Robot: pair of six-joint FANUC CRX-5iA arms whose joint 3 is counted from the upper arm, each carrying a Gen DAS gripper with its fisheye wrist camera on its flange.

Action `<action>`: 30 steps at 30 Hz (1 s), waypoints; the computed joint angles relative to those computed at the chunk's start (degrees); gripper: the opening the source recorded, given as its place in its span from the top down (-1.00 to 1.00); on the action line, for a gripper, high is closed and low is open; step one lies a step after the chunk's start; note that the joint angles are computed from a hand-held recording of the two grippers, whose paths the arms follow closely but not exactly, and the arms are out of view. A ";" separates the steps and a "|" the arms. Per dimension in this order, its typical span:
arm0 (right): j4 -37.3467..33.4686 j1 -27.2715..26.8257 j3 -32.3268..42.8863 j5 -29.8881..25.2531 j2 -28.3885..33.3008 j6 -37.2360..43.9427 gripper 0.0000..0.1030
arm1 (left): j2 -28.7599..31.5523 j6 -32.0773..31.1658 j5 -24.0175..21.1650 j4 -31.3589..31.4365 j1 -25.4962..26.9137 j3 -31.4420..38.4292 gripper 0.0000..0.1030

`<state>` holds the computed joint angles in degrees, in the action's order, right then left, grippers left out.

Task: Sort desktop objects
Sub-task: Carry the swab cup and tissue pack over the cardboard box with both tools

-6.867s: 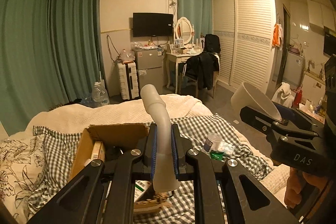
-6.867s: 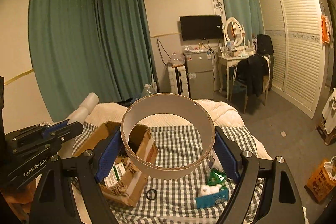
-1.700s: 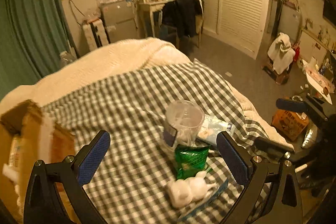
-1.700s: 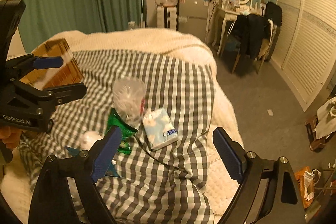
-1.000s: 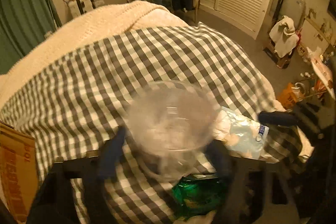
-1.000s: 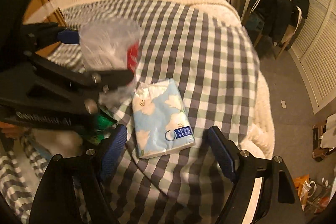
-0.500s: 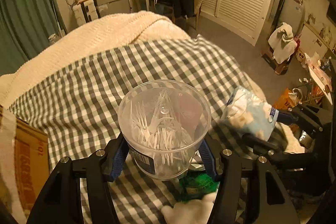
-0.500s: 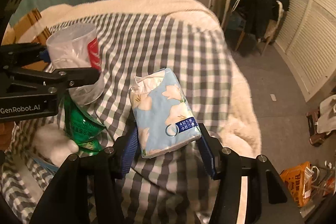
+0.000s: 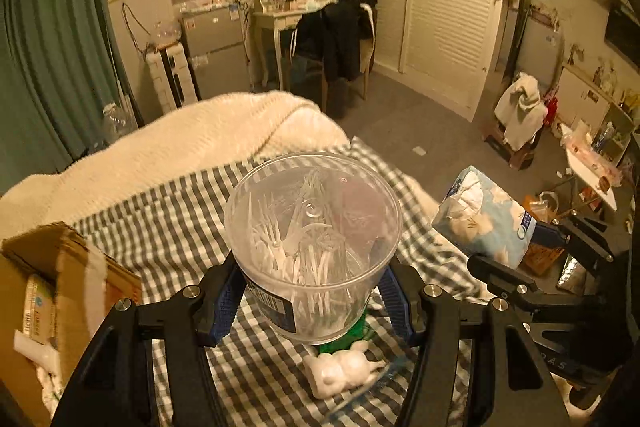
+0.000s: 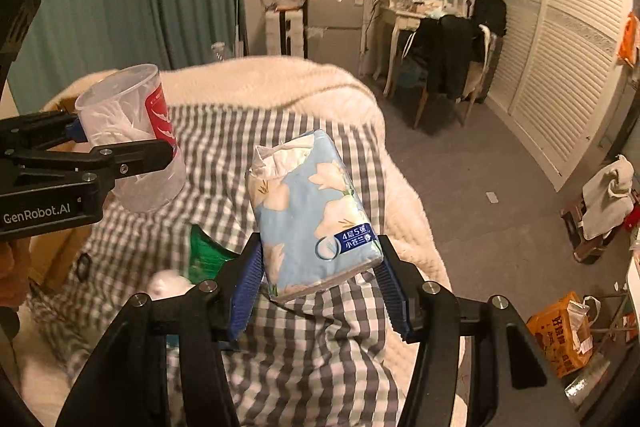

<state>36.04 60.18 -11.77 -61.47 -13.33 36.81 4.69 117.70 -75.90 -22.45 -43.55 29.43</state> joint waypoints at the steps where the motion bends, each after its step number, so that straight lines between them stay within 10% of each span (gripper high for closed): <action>1: 0.89 0.94 0.19 -0.76 -0.40 -1.09 -0.05 | -0.45 0.18 -0.42 -0.58 -0.49 0.42 -0.21; 30: 21.56 21.52 12.47 -18.41 1.65 -20.27 -0.05 | -12.31 4.65 -12.31 -20.91 -15.81 6.92 -0.21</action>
<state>57.59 81.70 0.69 -79.88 -11.68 16.54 -7.63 122.34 -88.20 -43.36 -59.37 36.35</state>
